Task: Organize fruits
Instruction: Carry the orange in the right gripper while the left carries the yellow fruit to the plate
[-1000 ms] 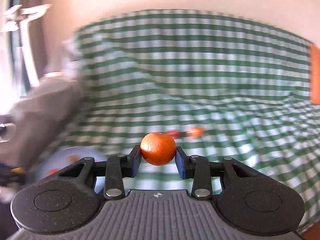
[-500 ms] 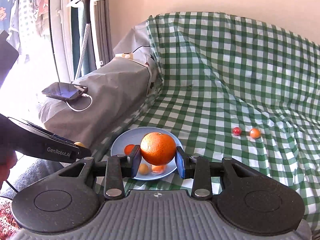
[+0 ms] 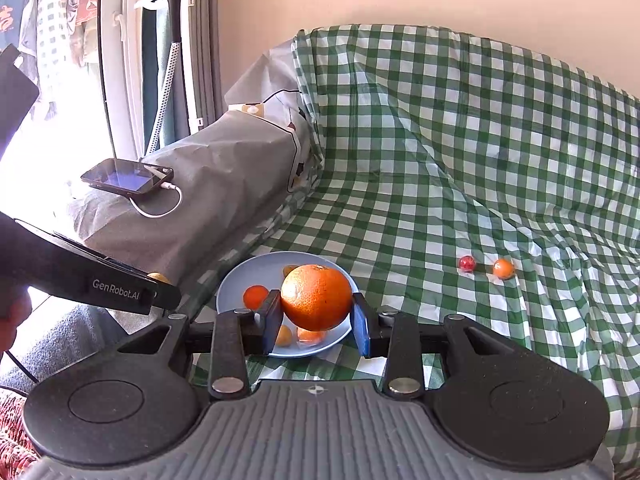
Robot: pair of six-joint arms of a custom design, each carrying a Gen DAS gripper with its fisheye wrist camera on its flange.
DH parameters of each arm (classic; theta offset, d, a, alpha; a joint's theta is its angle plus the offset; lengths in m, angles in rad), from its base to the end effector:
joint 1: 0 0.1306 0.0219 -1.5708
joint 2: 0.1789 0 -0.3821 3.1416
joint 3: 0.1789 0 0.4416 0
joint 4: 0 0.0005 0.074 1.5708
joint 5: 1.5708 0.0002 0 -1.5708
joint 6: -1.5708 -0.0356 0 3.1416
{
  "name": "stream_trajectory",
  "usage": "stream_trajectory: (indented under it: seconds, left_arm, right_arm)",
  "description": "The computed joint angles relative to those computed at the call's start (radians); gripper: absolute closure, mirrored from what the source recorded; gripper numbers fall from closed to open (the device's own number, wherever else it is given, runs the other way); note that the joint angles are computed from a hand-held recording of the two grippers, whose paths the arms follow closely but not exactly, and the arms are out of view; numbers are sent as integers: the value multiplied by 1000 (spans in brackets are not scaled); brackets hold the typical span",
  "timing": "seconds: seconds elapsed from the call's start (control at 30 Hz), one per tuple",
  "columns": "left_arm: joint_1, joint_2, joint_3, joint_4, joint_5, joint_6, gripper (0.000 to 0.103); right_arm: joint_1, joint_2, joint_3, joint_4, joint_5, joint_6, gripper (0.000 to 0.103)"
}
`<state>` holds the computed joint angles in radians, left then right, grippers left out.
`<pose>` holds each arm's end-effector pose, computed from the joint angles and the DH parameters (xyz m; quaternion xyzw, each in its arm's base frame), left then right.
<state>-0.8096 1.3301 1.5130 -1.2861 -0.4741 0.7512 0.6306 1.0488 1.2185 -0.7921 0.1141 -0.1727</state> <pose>0.3425 -0.3367 0.4979 -0.0268 0.9468 0.0039 0.3208 0.3398 0.2424 0.5011 -0.1762 0.8709 0.1315 0.4394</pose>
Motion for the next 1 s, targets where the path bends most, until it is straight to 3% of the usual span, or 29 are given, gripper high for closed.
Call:
stream_trajectory:
  seconds: [1.0]
  left_arm:
    - [73, 42, 33, 21, 25, -6, 75]
  right_arm:
    - [-24, 86, 43, -25, -36, 25, 65]
